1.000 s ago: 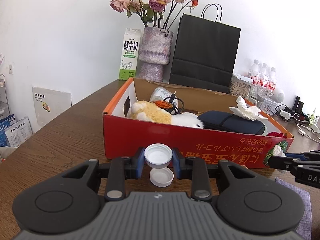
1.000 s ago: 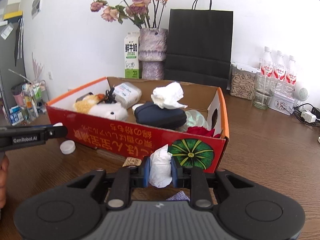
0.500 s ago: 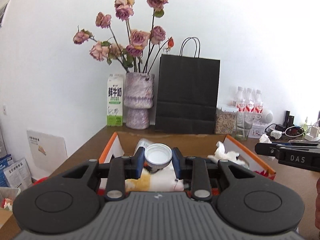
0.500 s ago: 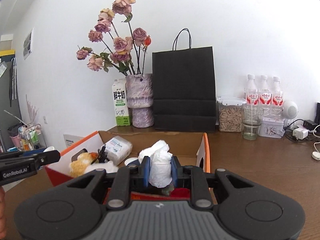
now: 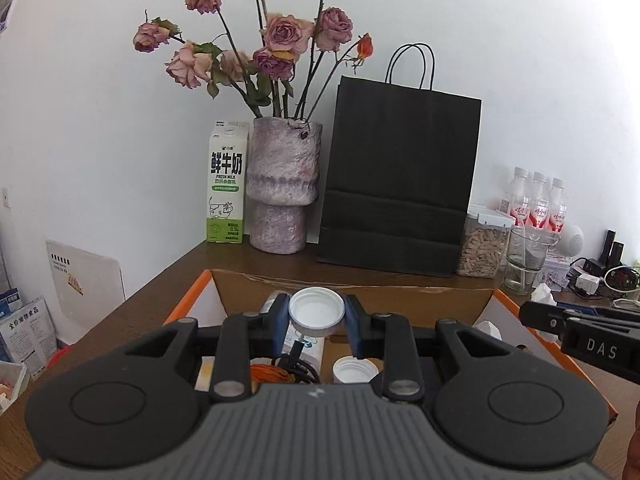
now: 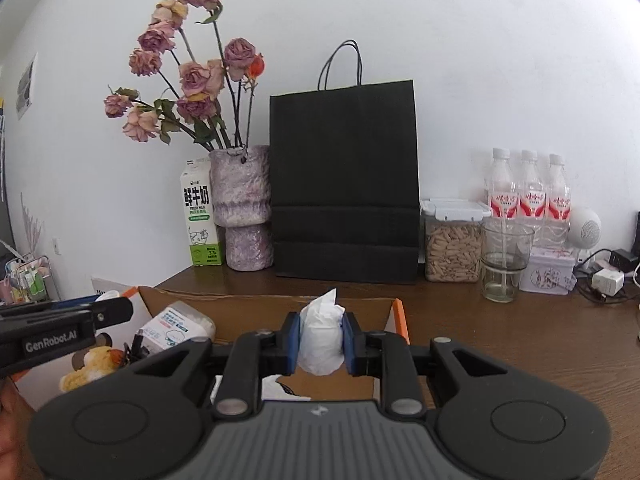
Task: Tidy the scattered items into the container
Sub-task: 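Carry the cap and tissue into the box and open both tools, then withdraw both tools from the box toward the purple cloth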
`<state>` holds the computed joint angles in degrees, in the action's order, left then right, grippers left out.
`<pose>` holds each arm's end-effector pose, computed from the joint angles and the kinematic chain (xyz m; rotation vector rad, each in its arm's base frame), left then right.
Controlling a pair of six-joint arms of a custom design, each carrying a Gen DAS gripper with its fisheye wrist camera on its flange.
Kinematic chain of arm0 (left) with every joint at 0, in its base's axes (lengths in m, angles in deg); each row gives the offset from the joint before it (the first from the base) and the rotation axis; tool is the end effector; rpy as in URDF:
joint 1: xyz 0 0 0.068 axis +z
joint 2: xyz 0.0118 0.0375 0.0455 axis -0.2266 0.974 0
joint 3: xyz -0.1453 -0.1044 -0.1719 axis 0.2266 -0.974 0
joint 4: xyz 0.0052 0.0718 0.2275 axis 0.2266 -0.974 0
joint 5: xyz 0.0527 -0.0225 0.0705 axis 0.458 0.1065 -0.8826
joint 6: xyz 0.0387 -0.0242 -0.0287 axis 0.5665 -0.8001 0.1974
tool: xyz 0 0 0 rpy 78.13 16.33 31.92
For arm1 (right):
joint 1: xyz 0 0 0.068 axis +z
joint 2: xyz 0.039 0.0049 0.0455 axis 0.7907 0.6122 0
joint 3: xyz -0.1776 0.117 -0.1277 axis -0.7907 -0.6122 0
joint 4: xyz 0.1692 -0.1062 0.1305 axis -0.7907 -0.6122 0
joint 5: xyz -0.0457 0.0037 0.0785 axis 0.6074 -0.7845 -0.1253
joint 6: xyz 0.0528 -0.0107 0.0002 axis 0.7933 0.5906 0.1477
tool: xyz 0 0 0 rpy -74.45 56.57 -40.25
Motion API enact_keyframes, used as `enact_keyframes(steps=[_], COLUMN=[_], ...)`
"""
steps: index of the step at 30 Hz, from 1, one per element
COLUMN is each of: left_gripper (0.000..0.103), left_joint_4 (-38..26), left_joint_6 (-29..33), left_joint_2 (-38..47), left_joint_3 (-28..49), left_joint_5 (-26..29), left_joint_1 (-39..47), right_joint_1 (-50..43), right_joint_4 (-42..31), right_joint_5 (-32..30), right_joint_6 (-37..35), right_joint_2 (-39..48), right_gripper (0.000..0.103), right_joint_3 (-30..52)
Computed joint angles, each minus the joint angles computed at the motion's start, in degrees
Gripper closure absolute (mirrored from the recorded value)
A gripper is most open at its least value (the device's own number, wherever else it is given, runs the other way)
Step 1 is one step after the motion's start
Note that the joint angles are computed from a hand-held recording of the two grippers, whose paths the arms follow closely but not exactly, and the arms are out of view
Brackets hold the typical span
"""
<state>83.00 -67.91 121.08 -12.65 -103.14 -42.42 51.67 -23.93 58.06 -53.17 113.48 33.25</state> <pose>0.1867 -0.0798 0.1317 -0.2757 1.8599 0.0590 0.2430 0.0116 0.1475 -0.3083 1.9028 0.3553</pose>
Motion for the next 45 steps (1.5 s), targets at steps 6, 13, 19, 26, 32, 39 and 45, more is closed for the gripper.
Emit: enact_keyframes(steps=[6,13,19,26,32,39,45], left_gripper=[0.074,0.074,0.074,0.074,0.022,0.000,0.000], left_joint_4=[0.9,0.7,0.4,1.3,3.2,21.5,21.5], left_joint_6=[-0.3,-0.4,-0.8,-0.5,0.1,6.4,5.4], left_joint_2=[1.2,2.6,3.6,4.4,4.5,8.0,7.6], left_joint_3=[-0.2,0.6,1.0,0.8,0.4,-4.1,-4.2], left_joint_5=[-1.1,-1.3,-1.1,-2.3,-7.9,-16.0,-16.3], left_joint_1=[-0.5,-0.5,-0.5,-1.0,-3.3,-7.9,-7.5], right_joint_1=[0.8,0.9,0.6,0.6,-0.8,-0.3,0.5], right_joint_4=[1.3,1.3,0.9,0.6,0.0,4.0,3.5], right_joint_5=[1.1,1.6,1.8,2.2,0.3,-0.4,0.4], right_joint_6=[-0.5,-0.3,0.2,0.2,1.6,0.3,-0.7], right_joint_2=[0.8,1.2,1.6,1.7,0.8,-3.3,-4.3], right_gripper=[0.082,0.082,0.082,0.081,0.016,0.000,0.000], right_joint_3=[-0.6,-0.6,0.0,0.3,0.5,-3.1,-3.5])
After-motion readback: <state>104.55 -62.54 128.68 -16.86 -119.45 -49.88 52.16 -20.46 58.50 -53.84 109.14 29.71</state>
